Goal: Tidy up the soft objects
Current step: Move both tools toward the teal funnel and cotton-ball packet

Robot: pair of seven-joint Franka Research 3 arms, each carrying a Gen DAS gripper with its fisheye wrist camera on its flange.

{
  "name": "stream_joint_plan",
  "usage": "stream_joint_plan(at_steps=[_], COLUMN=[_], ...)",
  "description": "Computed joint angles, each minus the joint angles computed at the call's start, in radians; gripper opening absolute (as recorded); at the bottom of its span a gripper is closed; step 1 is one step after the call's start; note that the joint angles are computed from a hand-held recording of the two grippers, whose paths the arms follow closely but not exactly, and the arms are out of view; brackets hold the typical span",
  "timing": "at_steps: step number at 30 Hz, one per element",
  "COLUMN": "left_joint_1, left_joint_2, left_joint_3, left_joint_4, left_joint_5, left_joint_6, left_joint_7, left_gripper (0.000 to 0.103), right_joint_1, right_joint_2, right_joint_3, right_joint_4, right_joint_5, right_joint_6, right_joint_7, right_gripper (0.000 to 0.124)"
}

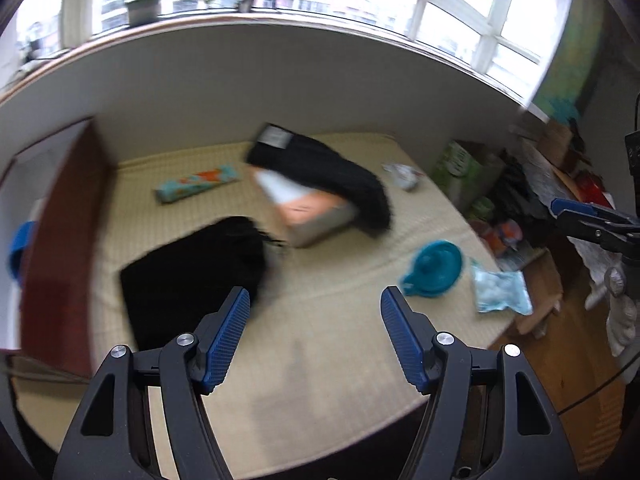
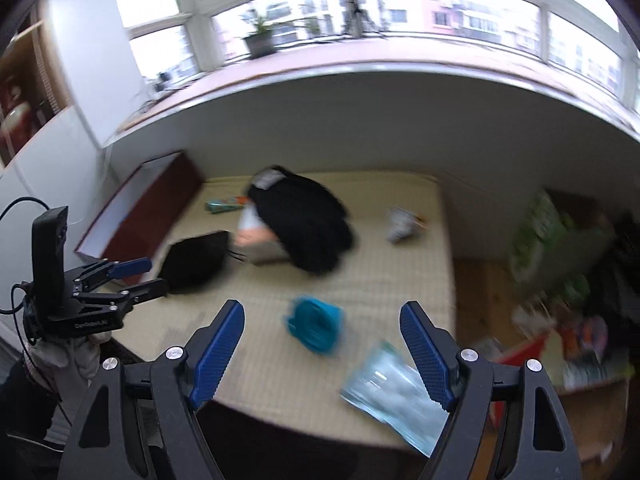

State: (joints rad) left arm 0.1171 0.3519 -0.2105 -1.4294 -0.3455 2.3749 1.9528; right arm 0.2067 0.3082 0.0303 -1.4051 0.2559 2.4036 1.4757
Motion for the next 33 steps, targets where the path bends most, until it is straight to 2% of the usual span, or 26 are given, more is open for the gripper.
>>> stream_joint_plan(at_steps=[6,12,15,23,30,33], left_joint_1=[-0.044,-0.084,-0.108,-0.156,-0.156,-0.161], left_joint_2=[0.054,0.111,0.145,0.234,0.239,0.249], left_joint_3=[-0.023,-0.032,-0.028,-0.01,-0.015,-0.015], left_joint_4=[0.056,0.127,0.17,0.297,0.302,0.314], left_joint_5=[0.04,0.108,0.152,0.257,0.28,0.289], left_joint_6=[-0.035,-0.056,-0.068,-0.13,-0.132,-0.134], left_joint_7=[0.028,0.055,0.049,-0.002,0.005,0.007], left_gripper=[0.068,0.068,0.068,0.068,0.068,0.068], right_joint_1=[-0.038,-0.052,-0.031,-0.035,-0.026,-0.003], right_joint_2=[-0.075,-0.078,-0.057,0.022,0.092,0.115], right_joint_3=[-0.025,-0.015,-0.019,-0.014,-0.018,-0.033], right_joint_4=[-0.165,-0.221,-0.215,-0.123,-0.032,-0.012], right_joint_5=[0.007,-0.007,-0.087,-0.088,-0.125,-0.181], right_joint_6=[0.021,0.013,0.007,-0.091,-0.188,-0.19], right_joint_7=[-0.001,-0.14,-0.197,-0.359,-0.457,-0.454], right_gripper=[0.077,0.077,0.077,0.077,0.077,0.079])
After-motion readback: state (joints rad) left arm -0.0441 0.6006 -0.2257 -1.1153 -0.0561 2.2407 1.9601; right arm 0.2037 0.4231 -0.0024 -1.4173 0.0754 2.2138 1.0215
